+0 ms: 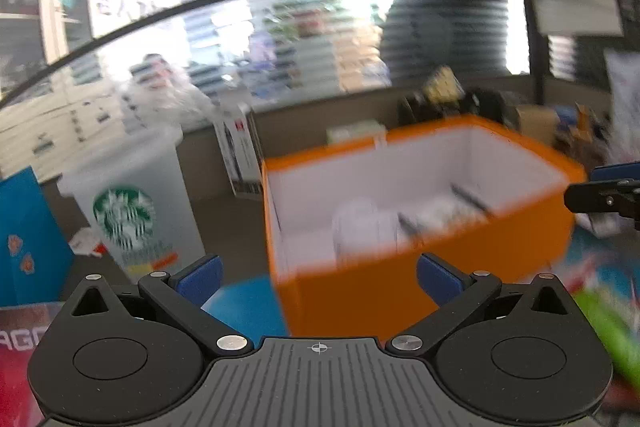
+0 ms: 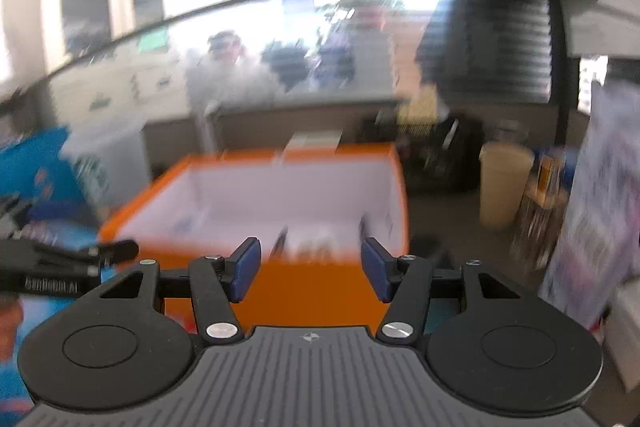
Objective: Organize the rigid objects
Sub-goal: 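Close the left tool on the white charger while the right tool closes on the tape roll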
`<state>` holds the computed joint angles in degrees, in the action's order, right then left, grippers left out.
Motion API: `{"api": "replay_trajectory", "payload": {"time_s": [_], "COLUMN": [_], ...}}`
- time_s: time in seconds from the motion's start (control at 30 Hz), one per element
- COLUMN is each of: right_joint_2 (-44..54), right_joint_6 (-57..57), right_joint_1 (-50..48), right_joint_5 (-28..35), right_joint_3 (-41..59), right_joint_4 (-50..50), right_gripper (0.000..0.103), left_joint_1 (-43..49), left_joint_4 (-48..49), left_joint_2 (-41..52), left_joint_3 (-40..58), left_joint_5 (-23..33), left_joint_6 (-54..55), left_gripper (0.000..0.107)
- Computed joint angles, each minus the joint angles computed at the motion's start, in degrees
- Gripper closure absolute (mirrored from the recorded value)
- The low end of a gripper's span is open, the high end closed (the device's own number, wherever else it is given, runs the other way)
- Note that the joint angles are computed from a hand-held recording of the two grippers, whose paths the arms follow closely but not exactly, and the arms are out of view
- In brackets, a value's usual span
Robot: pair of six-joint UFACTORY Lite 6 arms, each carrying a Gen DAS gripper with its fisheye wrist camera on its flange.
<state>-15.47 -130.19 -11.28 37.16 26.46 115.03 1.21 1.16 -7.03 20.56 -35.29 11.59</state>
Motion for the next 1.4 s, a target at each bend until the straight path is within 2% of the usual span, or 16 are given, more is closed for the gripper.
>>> {"api": "replay_trajectory", "payload": {"time_s": [0.07,0.13,0.23,0.33,0.43,0.63,0.7,0.73,0.77,1.03,1.13,1.27,1.37,1.4], "right_joint_2": [-1.9,-2.5,-2.7,-1.5,0.9,5.2,6.6,7.4,8.2,9.4,11.0,10.9,11.5,11.6], "right_joint_6": [0.1,0.1,-2.7,-5.5,-8.1,-11.6,-14.0,-14.9,-15.5,-16.9,-14.9,-16.0,-15.0,-15.0], "right_joint_1": [0.3,1.2,5.2,8.4,10.6,11.5,12.4,12.9,13.4,8.6,5.4,5.2,4.7,4.7], "right_joint_5": [-0.3,0.1,-1.9,-3.4,-4.4,-4.2,-4.0,-4.3,-4.6,-4.1,-2.4,-2.7,-2.1,-2.1], "right_joint_3": [-3.8,-6.5,-8.8,-8.9,-8.1,-7.6,-7.6,-7.2,-6.9,-6.2,-5.1,-5.2,-4.8,-4.7], "right_joint_4": [-2.3,-4.0,-1.3,1.0,3.5,4.5,6.6,7.4,7.9,5.4,2.3,3.5,2.6,2.5], "right_gripper": [0.050,0.050,0.049,0.041,0.040,0.038,0.039,0.046,0.049,0.050,0.050,0.050,0.049,0.049], "left_joint_1": [3.5,4.4,2.8,0.9,-1.4,-0.4,0.4,1.0,1.7,3.7,2.4,-1.5,-1.2,-0.2], "left_joint_4": [7.5,9.0,6.5,5.7,1.8,3.2,5.2,7.4,10.1,25.9,27.7,22.4,26.0,28.8], "left_joint_2": [0.4,2.0,5.0,6.5,8.4,8.5,8.5,8.5,8.5,10.7,13.2,17.1,20.2,21.4], "left_joint_3": [-2.1,-3.3,-3.8,-4.0,-4.2,-3.7,-3.4,-3.4,-3.2,-3.6,-1.9,0.2,2.3,2.8], "left_joint_5": [-1.6,-3.7,-6.0,-6.7,-8.5,-8.1,-7.7,-7.5,-7.3,-9.8,-9.8,-9.6,-10.0,-11.6], "left_joint_6": [-3.3,-2.4,2.0,4.9,8.8,8.5,7.5,6.6,5.6,1.3,0.9,4.8,3.4,2.4], "left_gripper": [0.004,0.004,0.004,0.004,0.004,0.004,0.004,0.004,0.004,0.004,0.004,0.004,0.005,0.009]}}
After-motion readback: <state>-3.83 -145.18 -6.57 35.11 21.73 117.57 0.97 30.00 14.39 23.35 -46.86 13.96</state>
